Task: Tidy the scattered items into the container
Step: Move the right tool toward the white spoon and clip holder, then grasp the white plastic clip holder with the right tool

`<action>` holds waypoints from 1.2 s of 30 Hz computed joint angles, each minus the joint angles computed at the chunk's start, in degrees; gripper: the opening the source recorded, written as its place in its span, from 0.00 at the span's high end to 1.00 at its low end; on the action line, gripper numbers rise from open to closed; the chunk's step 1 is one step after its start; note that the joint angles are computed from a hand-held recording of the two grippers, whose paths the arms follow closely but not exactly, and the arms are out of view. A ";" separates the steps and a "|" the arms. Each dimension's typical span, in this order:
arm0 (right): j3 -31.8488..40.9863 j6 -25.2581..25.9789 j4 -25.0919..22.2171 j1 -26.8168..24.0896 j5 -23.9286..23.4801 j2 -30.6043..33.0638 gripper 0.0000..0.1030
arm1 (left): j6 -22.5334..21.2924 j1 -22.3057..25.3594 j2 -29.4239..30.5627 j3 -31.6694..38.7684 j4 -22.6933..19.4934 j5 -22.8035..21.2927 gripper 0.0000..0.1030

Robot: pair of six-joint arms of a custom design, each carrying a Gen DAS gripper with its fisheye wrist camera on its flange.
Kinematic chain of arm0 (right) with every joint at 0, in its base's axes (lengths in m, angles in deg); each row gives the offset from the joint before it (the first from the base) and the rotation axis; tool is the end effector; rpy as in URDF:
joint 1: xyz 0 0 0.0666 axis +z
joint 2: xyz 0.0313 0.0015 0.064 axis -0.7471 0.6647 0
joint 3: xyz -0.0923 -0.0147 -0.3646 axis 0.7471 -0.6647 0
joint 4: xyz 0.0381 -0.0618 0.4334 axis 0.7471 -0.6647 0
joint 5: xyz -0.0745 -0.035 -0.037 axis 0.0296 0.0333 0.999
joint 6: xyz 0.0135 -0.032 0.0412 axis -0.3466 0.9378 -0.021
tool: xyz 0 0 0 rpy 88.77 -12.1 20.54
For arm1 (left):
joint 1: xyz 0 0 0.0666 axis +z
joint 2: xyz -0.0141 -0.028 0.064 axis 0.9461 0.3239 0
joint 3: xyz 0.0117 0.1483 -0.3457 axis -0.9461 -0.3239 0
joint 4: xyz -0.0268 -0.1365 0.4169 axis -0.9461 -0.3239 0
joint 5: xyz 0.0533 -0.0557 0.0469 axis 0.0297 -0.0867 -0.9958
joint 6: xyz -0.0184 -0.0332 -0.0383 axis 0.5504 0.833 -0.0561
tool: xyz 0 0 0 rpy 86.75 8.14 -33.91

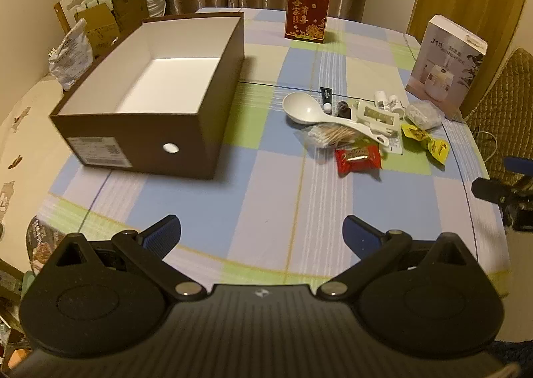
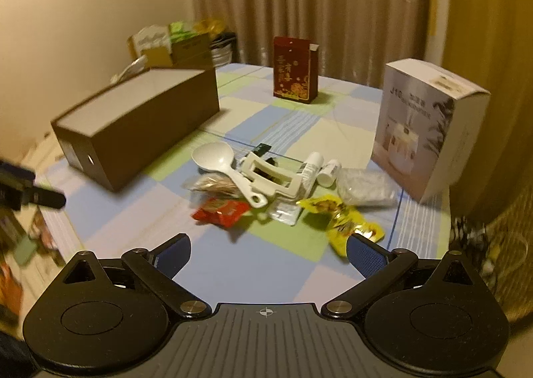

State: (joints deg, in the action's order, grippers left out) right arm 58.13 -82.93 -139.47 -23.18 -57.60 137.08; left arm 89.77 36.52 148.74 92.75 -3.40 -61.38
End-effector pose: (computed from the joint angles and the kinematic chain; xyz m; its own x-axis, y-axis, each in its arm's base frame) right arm 0.3004 0.1378 0.4785 -0.6359 -0.1590 -0.7552 -0.2942 0.9546 0.0468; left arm 0.3619 -0.2432 0.5417 -0.7537 0.2685 -0.5998 0.3333 0.9428 0.0033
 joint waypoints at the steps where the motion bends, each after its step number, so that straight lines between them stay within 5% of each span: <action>1: -0.18 1.85 0.39 -1.24 -1.31 0.31 0.00 | 0.13 -0.16 0.82 0.50 0.25 0.00 0.02; 10: -0.56 11.26 3.28 -8.68 -9.74 3.82 0.00 | 2.06 -1.18 8.49 5.84 -0.52 0.08 0.07; 11: -0.40 12.36 3.55 -9.33 -10.60 4.52 0.06 | 2.19 -1.32 9.18 6.31 -0.60 0.15 0.07; 12: 0.10 13.93 3.32 -10.33 -12.52 5.62 0.22 | 2.31 -1.43 9.80 6.74 -0.75 0.18 0.08; 18: 1.93 21.55 5.02 -13.67 -16.11 10.44 0.26 | 3.58 -1.51 13.56 9.55 -1.65 0.12 0.12; 21: 3.48 28.31 5.47 -14.82 -18.60 13.40 0.39 | 4.43 -1.27 15.45 11.30 -2.36 -0.49 0.12; 36: 13.19 55.56 4.42 -13.89 -21.88 28.38 0.42 | 6.83 -0.11 22.49 18.03 -5.53 -1.70 0.12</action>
State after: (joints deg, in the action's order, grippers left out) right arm 71.32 -27.37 -135.05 -37.06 -79.48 165.47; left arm 96.60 36.41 171.23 110.79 -8.93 -63.08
